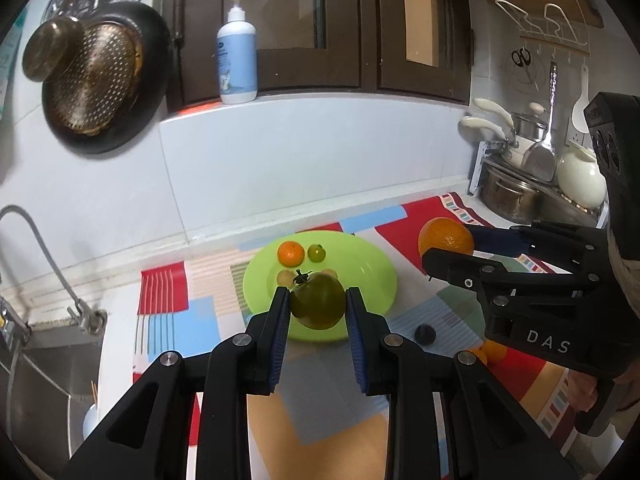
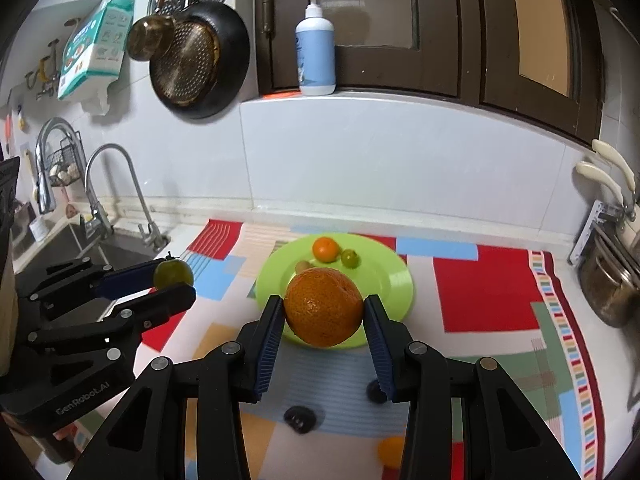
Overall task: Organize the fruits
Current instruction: 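Carry the lime and orange over the green plate and release both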
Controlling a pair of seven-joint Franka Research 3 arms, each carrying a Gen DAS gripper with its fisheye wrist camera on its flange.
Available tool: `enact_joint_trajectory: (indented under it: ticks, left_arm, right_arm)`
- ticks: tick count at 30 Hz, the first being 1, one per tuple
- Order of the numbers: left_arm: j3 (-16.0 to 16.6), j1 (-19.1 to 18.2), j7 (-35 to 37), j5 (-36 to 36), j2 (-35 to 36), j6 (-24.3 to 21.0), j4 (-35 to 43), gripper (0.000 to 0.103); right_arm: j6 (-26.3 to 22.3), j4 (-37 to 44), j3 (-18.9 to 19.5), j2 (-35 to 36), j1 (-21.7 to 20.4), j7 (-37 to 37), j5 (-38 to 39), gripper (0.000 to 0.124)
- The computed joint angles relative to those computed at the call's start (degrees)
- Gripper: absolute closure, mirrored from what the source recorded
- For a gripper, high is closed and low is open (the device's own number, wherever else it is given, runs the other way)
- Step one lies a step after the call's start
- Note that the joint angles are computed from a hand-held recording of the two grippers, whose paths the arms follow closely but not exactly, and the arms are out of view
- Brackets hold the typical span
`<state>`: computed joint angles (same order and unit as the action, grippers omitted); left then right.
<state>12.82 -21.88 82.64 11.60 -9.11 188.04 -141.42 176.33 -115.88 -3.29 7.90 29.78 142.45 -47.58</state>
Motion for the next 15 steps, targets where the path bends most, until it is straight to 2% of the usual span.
enact_joint_trajectory:
  ticks: [1, 3, 4, 8, 11, 15]
  left_arm:
    - [0.3, -0.4, 0.1, -0.1, 0.7, -0.2, 1.0, 0.075]
    - [-3.1, 2.9, -0.3, 0.1, 1.7, -0.5, 2.2, 0.075]
    - [-3.5, 3.2, -0.1, -0.1, 2.3, -0.8, 3.0, 0.075]
    - [-3.2, 1.9, 2.7, -3.5, 4.4, -1.9, 6.0, 0.075]
    - [-4.4, 2.5, 5.1, -6.5, 6.1, -2.7, 8.1, 0.075]
    - [-4.1, 0.5, 14.8, -18.0, 8.5, -3.9, 11.2, 0.075]
  right_arm:
    - [0.1, 0.4, 0.4, 0.4, -0.6, -1.6, 1.4, 0.082]
    - [0.9, 0.7, 2.1, 1.1, -2.4, -7.4, 7.2, 0.082]
    - [1.1, 0.9, 2.9, 1.5, -3.2, -10.5, 10.4, 0.082]
    - [0.7, 2.5, 4.8, 3.1, -4.9, -19.9, 19.4, 0.082]
    - [-0.4, 4.4, 6.9, 4.6, -6.7, -27.1, 26.3, 0.082]
    - [-1.8, 7.0, 7.3, 6.5, -6.9, -33.7, 32.1, 0.082]
